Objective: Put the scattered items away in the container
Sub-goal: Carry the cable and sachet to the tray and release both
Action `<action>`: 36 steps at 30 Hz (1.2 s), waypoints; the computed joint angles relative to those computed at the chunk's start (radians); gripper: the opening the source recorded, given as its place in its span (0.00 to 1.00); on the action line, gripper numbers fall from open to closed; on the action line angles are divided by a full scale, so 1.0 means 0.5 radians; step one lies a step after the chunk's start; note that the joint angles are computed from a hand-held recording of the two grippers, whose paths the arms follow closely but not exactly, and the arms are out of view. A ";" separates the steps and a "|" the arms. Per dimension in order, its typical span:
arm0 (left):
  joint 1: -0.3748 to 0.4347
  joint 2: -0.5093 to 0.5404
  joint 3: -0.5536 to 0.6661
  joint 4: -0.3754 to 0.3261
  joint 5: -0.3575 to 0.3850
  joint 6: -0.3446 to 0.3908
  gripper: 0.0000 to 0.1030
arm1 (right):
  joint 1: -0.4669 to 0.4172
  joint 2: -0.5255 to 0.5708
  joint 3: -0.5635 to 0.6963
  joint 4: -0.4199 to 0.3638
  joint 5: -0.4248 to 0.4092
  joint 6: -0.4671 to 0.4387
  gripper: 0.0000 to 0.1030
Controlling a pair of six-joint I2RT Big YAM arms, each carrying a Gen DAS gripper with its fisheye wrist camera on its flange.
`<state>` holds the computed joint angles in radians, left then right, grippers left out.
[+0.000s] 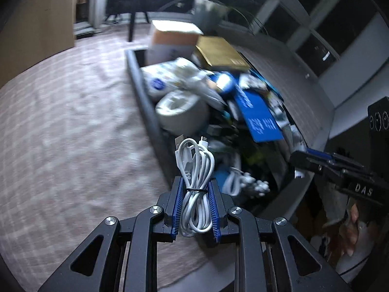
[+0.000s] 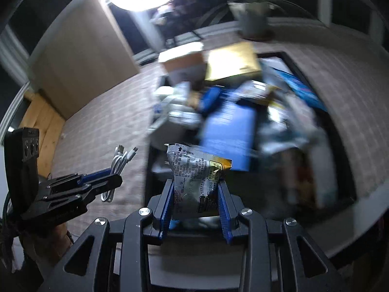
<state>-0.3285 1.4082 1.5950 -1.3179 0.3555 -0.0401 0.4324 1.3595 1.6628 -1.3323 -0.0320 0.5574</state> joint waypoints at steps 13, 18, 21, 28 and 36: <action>-0.192 0.043 -0.002 0.008 -0.108 -0.054 0.22 | -0.244 -0.126 -0.227 -0.010 0.001 -0.087 0.30; -0.208 0.047 0.013 0.002 -0.092 -0.041 0.47 | -0.252 -0.099 -0.209 -0.043 0.028 -0.123 0.40; -0.206 0.027 0.006 0.044 -0.117 -0.055 0.58 | -0.248 -0.099 -0.191 -0.057 0.064 -0.097 0.54; -0.149 0.005 0.013 0.035 -0.167 -0.013 0.58 | -0.261 -0.104 -0.159 -0.057 0.082 -0.057 0.56; 0.017 -0.004 0.015 0.003 -0.158 0.010 0.57 | -0.298 -0.116 -0.123 -0.042 0.063 0.060 0.56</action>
<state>-0.3201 1.4061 1.6027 -1.3162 0.2766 -0.0352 0.2835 1.3018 1.6014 -1.3533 -0.0007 0.5874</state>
